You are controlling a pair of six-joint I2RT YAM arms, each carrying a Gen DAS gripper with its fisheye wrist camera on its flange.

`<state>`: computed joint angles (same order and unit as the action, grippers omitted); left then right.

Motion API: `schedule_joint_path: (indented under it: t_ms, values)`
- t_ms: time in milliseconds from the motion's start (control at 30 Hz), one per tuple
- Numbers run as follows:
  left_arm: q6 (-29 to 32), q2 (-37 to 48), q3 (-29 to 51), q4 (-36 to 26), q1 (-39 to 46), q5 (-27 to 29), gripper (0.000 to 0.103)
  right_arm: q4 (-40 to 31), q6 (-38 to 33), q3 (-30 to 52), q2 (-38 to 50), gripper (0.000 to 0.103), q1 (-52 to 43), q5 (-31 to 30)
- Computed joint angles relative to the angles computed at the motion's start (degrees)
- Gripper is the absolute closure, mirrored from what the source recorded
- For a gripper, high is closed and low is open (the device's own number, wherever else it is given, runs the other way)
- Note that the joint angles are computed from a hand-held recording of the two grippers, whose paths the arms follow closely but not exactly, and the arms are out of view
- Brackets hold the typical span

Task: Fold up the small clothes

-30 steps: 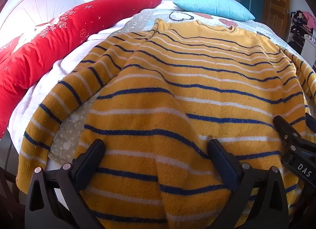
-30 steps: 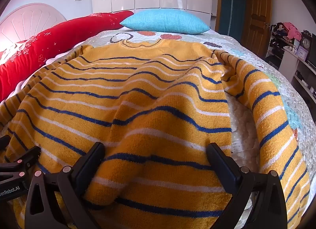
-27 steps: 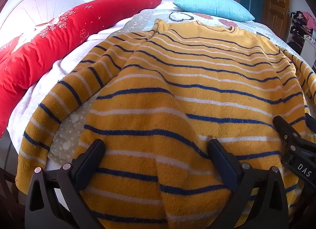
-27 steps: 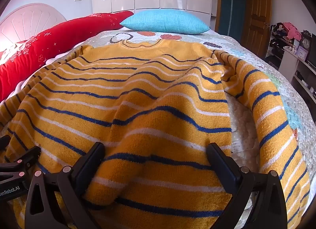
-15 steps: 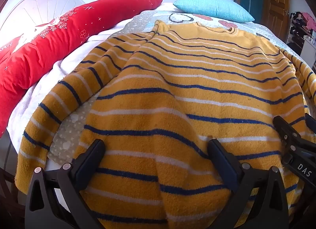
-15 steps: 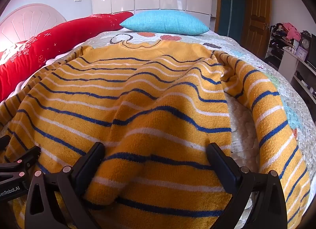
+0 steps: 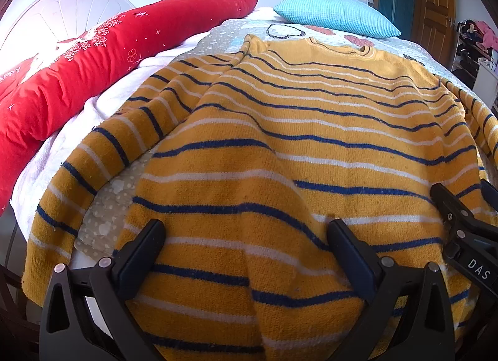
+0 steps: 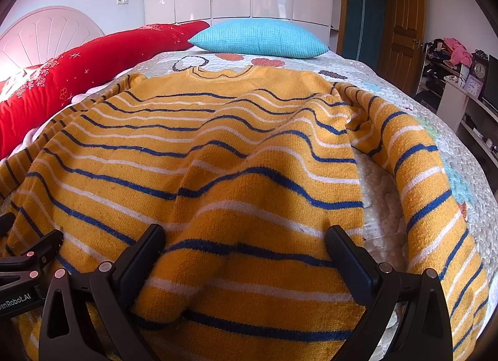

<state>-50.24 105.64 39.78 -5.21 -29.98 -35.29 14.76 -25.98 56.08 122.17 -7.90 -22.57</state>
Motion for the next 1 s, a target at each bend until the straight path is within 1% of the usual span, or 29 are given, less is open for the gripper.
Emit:
schedule_joint_path:
  t_ms: [300,433,500,567,667,733,800,867,900,1000]
  values:
    - [-0.1,-0.1,-0.6,1.0,-0.1,-0.5,0.000,-0.1,-0.1,-0.1,-0.1,0.000,0.0,0.1]
    - [-0.4,-0.3,-1.0,1.3,0.0,0.2,0.000,-3.5,-0.7,1.6,-0.3,0.000,0.1,-0.1]
    - [-0.5,-0.3,-0.8,0.9,0.1,0.3,0.000,-5.7,-1.4,2.5,-0.3,0.000,-0.6,-1.5]
    - [-0.4,0.1,-0.2,0.0,-0.1,-0.3,0.000,-7.8,-1.1,3.3,-0.4,0.000,-0.8,-1.6]
    - [0.3,0.7,1.1,-2.0,-0.5,-1.0,0.000,-6.6,-1.2,2.4,-0.7,0.000,-0.7,-1.9]
    - [2.1,-0.4,0.6,-1.9,0.2,0.7,0.000,-7.6,-0.7,3.1,-0.4,0.000,-0.9,-2.8]
    - [4.8,-3.1,-2.0,0.6,1.7,4.1,0.000,-7.2,0.6,2.9,-0.3,0.000,-1.1,-4.7]
    - [5.8,-5.4,-4.2,2.3,2.7,6.5,0.000,-5.3,1.5,1.8,-0.4,0.000,-1.3,-6.2]
    - [6.1,-6.6,-4.9,2.0,3.0,7.2,0.000,-5.3,1.0,1.8,-0.4,0.000,-1.2,-5.6]
    - [5.6,-9.4,-5.6,-0.8,2.1,6.5,0.001,-6.5,0.6,2.5,-0.3,0.000,-1.0,-5.0]
